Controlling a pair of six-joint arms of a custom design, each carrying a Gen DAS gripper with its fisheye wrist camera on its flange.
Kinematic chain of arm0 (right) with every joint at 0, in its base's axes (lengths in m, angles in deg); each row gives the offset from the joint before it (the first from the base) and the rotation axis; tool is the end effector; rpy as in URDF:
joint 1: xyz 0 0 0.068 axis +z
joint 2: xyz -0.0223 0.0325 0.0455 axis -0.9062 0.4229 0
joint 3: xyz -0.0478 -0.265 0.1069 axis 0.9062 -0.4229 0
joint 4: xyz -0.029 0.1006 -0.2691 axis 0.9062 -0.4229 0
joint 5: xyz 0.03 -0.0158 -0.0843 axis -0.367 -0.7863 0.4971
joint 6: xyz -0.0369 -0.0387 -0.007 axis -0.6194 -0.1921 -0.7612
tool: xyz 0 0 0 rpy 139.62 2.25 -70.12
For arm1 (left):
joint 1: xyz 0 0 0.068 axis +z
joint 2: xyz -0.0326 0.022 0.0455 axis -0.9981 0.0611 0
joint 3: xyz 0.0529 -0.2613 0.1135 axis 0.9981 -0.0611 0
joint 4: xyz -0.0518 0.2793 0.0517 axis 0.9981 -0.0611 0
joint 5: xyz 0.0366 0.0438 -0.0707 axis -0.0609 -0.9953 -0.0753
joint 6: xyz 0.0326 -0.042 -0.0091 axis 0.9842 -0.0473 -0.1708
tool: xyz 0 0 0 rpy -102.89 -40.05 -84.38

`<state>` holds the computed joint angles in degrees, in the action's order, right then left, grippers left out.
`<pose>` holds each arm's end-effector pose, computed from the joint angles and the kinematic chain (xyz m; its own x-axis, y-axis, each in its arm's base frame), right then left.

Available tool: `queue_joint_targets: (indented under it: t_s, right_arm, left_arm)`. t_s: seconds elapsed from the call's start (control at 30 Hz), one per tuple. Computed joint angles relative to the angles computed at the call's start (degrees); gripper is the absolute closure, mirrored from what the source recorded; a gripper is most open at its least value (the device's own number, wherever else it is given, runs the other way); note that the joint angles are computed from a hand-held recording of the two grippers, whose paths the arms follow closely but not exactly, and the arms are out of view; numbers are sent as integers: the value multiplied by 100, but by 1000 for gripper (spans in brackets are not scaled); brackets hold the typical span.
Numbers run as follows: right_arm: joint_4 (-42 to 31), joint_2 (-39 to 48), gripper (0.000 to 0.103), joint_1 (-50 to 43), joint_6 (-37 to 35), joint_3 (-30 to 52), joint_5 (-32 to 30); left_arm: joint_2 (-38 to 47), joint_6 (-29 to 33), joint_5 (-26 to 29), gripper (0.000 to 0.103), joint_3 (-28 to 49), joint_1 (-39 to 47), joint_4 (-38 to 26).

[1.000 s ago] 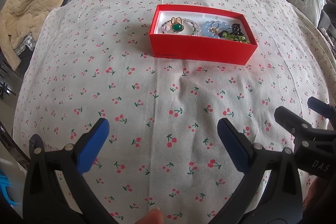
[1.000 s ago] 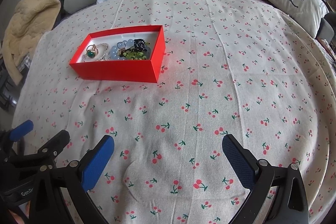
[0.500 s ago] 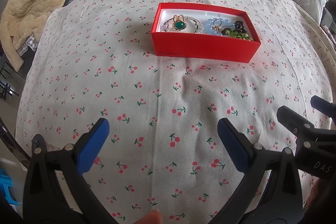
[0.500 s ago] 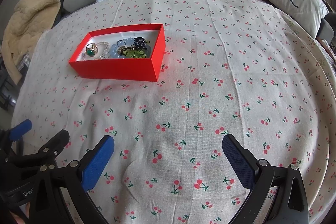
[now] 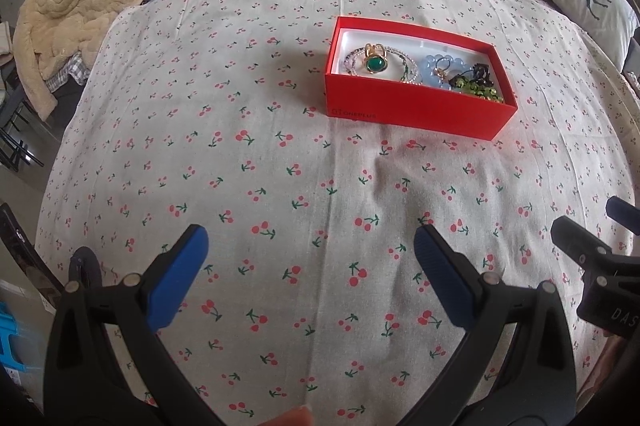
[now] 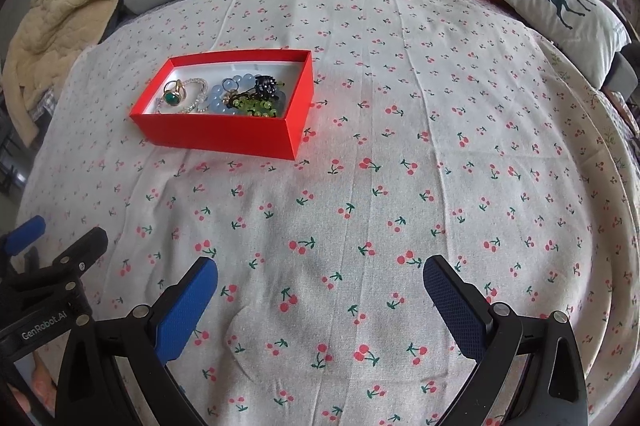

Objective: Organize jewelry

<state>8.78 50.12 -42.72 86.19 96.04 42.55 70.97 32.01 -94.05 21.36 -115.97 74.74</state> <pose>0.2151 0.0790 0.1529 -0.8548 0.2165 -0.4716 0.2222 0.9740 0.0444 0.2781 -0.1473 0.1231 -0.8235 0.2118 -0.5263 0.1924 0.9770 0.0921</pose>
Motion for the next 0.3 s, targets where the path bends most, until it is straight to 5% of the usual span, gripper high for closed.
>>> queue_joint_targets:
  t_s: [0.3]
  right_arm:
    - [-599, -482, 0, 200, 355, 194, 182]
  left_arm:
    - [-531, -141, 72, 1, -115, -106, -332]
